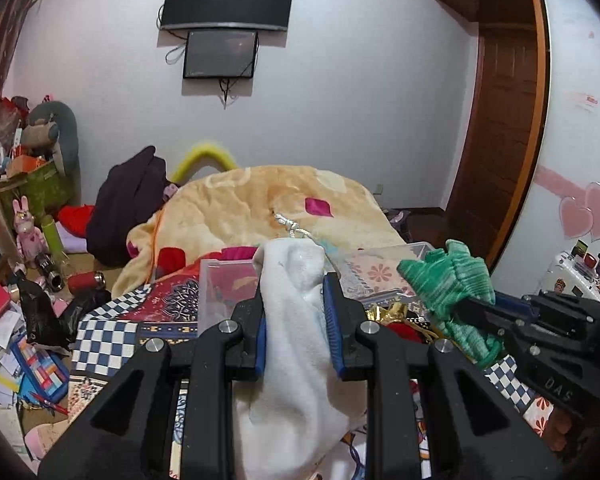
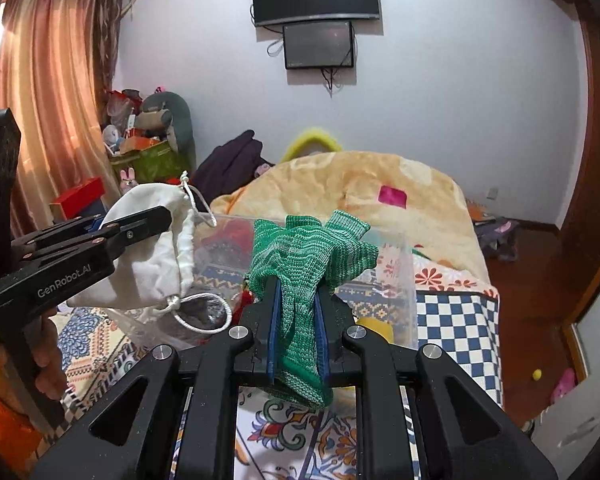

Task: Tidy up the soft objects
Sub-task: 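Drop the green glove into the box with the right tool while the left tool drops the white bag in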

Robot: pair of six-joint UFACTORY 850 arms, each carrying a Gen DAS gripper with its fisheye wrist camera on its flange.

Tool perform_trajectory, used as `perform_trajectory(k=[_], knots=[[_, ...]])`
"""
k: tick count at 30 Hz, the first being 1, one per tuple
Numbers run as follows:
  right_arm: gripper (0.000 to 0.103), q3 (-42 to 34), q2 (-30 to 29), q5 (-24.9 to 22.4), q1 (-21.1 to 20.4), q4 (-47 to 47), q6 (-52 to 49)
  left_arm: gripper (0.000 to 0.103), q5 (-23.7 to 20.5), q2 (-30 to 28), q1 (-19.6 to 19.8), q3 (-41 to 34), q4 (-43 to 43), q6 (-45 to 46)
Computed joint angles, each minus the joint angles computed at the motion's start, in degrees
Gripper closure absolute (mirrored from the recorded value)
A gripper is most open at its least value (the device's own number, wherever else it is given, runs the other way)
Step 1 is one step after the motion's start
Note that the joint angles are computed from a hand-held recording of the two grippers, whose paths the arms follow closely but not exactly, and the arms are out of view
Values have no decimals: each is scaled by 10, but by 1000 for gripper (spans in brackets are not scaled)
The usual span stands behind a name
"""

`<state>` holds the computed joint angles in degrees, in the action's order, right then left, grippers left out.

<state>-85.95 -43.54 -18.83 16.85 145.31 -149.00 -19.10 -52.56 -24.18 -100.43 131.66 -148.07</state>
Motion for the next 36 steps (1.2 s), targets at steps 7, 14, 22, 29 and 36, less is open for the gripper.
perform_trajectory(k=[7, 14, 22, 29, 36], knots=[[87, -28, -21, 33, 3, -23, 25, 79, 22, -40, -2, -58, -125, 134], [86, -21, -15, 45, 9, 26, -38, 74, 31, -50, -4, -66, -204, 217], [54, -16, -12, 51, 7, 90, -102, 42, 14, -31, -7, -32, -137, 144], [49, 14, 13, 26, 5, 106, -123, 26, -35, 10, -15, 23, -52, 53], [48, 76, 62, -39, 7, 175, -202, 24, -89, 71, -24, 104, 60, -66]])
